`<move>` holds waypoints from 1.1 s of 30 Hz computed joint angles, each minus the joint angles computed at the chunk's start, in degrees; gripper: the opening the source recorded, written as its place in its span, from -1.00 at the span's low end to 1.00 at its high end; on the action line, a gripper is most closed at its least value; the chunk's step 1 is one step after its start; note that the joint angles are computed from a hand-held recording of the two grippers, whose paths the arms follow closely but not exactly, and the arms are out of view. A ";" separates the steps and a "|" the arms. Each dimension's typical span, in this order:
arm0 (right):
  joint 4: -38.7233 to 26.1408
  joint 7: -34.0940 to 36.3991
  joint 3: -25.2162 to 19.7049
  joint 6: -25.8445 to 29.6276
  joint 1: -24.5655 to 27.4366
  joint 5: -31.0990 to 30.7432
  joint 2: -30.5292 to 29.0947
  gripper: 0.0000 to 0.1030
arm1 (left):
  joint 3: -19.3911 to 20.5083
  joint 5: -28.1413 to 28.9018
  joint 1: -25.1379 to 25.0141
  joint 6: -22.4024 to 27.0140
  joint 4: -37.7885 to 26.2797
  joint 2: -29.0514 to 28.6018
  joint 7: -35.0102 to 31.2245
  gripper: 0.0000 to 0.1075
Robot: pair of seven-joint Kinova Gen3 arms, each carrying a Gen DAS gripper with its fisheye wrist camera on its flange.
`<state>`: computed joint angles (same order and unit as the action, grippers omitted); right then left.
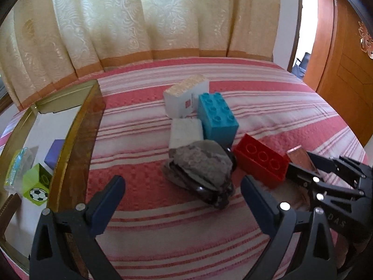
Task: Organize rigid objects
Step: 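Grasp the copper plate with the right gripper while the left gripper grasps the grey fabric pouch, then carry the copper plate with the right gripper while the left gripper carries the grey pouch toward the tray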
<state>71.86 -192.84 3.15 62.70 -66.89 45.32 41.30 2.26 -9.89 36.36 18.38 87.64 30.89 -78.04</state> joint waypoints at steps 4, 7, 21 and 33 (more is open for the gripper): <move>-0.24 0.33 0.26 0.56 -0.73 0.87 0.22 -0.07 | 1.43 0.82 -1.30 0.81 -1.05 0.64 -0.88 0.60; -0.04 -0.91 0.76 1.09 -1.48 1.88 0.32 -0.08 | 4.26 2.26 -3.69 0.93 -1.21 0.84 -3.62 0.26; -0.64 -6.74 1.74 6.54 -5.40 8.58 1.91 -0.08 | 8.58 9.14 -8.75 -3.40 1.86 -0.26 -10.31 -0.49; -0.16 -9.07 1.31 7.92 -6.26 11.44 2.12 -0.08 | 6.15 11.24 -7.49 -13.66 8.57 -3.45 -10.45 -0.51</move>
<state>71.70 -201.91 4.46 70.61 -73.15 56.76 43.43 8.41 1.35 28.88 4.72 96.21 27.44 -88.49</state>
